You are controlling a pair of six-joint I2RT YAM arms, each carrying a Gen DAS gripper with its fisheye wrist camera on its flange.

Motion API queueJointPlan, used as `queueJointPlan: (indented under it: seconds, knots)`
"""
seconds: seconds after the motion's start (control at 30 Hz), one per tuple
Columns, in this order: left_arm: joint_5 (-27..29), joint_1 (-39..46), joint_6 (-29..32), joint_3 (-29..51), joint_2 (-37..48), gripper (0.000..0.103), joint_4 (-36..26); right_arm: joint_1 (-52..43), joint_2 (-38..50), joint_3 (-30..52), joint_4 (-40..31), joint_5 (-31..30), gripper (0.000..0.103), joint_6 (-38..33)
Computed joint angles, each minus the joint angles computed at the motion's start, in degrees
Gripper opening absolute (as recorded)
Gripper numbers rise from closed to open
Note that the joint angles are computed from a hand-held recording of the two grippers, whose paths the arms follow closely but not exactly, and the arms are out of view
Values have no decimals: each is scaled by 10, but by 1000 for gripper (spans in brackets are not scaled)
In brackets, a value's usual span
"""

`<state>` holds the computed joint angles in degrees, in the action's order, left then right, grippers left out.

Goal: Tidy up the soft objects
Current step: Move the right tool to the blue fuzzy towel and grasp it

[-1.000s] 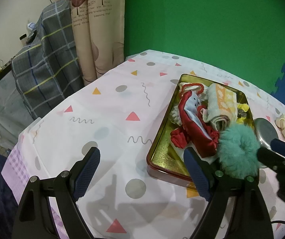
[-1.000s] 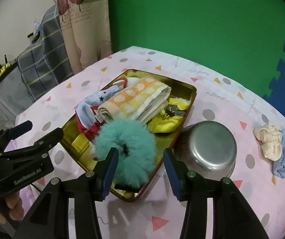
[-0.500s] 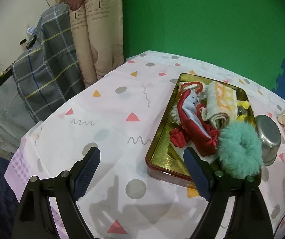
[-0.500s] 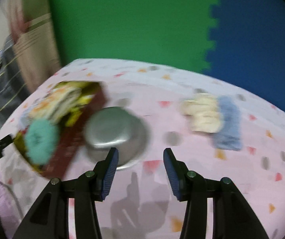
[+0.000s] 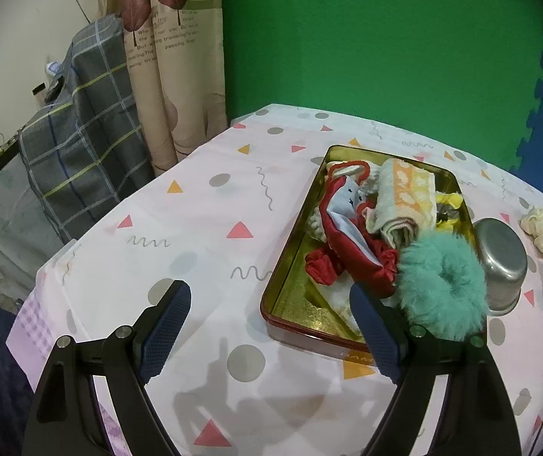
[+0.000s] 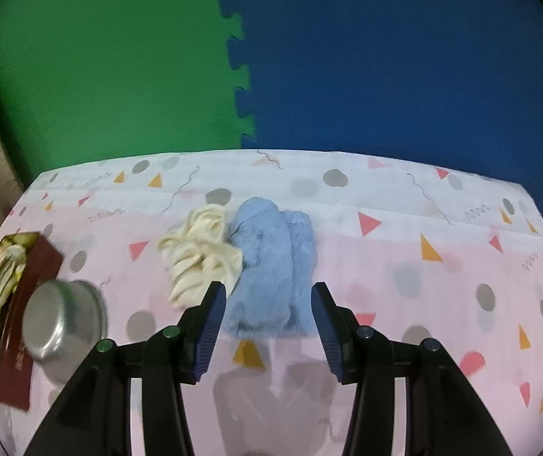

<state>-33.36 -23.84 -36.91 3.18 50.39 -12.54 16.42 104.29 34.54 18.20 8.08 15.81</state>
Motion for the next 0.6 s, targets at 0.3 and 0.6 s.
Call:
queueJointPlan:
  seconds: [0.3,0.6]
  knots:
    - [-37,-38,-31,34,93,83,8,-36,140,73,44,-55,48,-9]
    - [-62,-119,-56,116,186,83,-9,-36,142,35,116,-69,33,-47]
